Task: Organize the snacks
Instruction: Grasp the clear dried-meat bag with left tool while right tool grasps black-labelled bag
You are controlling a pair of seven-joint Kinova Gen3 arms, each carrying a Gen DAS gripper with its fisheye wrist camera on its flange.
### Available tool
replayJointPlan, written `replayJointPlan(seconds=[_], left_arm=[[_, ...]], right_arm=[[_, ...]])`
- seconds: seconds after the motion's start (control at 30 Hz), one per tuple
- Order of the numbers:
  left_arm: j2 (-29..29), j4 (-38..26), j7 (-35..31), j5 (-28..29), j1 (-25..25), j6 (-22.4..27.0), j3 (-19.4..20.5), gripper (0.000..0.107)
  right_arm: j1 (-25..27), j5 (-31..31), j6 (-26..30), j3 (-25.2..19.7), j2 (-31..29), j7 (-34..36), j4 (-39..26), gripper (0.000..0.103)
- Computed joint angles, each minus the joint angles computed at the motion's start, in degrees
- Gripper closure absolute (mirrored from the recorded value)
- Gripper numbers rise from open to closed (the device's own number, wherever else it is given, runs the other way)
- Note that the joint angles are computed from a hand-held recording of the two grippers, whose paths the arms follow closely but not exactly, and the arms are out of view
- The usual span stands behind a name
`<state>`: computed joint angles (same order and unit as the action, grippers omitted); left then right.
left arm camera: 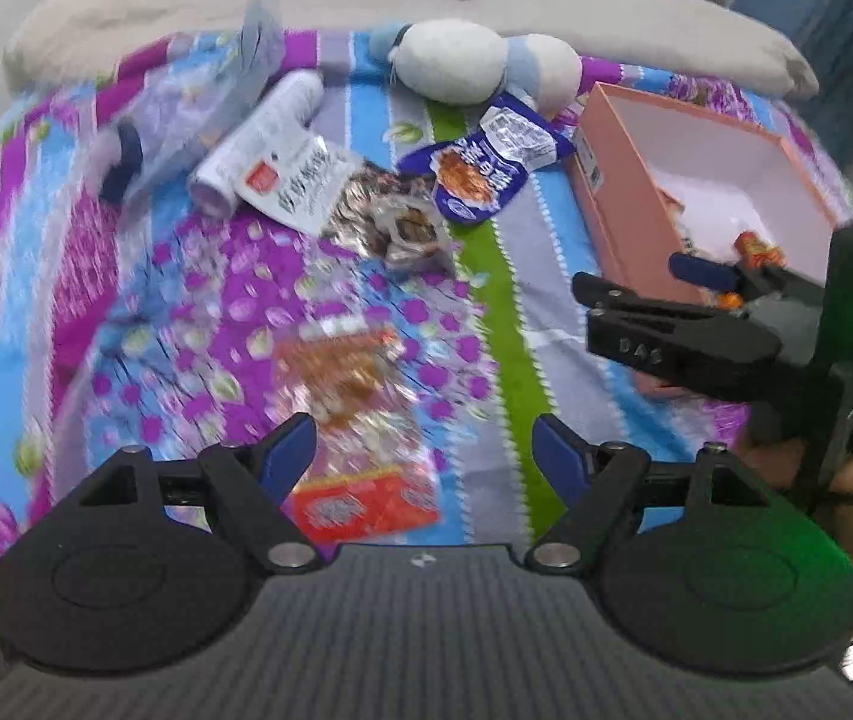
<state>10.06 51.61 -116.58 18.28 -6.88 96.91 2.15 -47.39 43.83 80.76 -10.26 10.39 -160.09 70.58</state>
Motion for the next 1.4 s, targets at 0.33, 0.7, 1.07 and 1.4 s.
replayJointPlan(seconds=[0.33,0.7,1.07,1.4], left_arm=[[5.83,3.33,2.52,-5.16,0.05,-7.45,-0.8,0.022],[10.74,8.17,5.29,-7.35,-0.04,-15.6,-0.33,0.013],[14.65,8.78,5.84,-4.02,0.09,-15.33,0.8,0.008],[17.16,6.15,12.28,-7.96,3.57,-14.88,0.95,0.004]], right_arm=[[2.65,-1.13,-7.85,1.54,1.76,2.18,1.42,0.025],[4.83,-3.02,-17.63,4.13,5.48,4.65,1.89,0.025],[10.3,-16.89,-29.14,6.46,11.03,13.98,-0.19,0.023],[10.27,-20.27,-27.87,9.43,16.55,21.26,-5.2,0.016]])
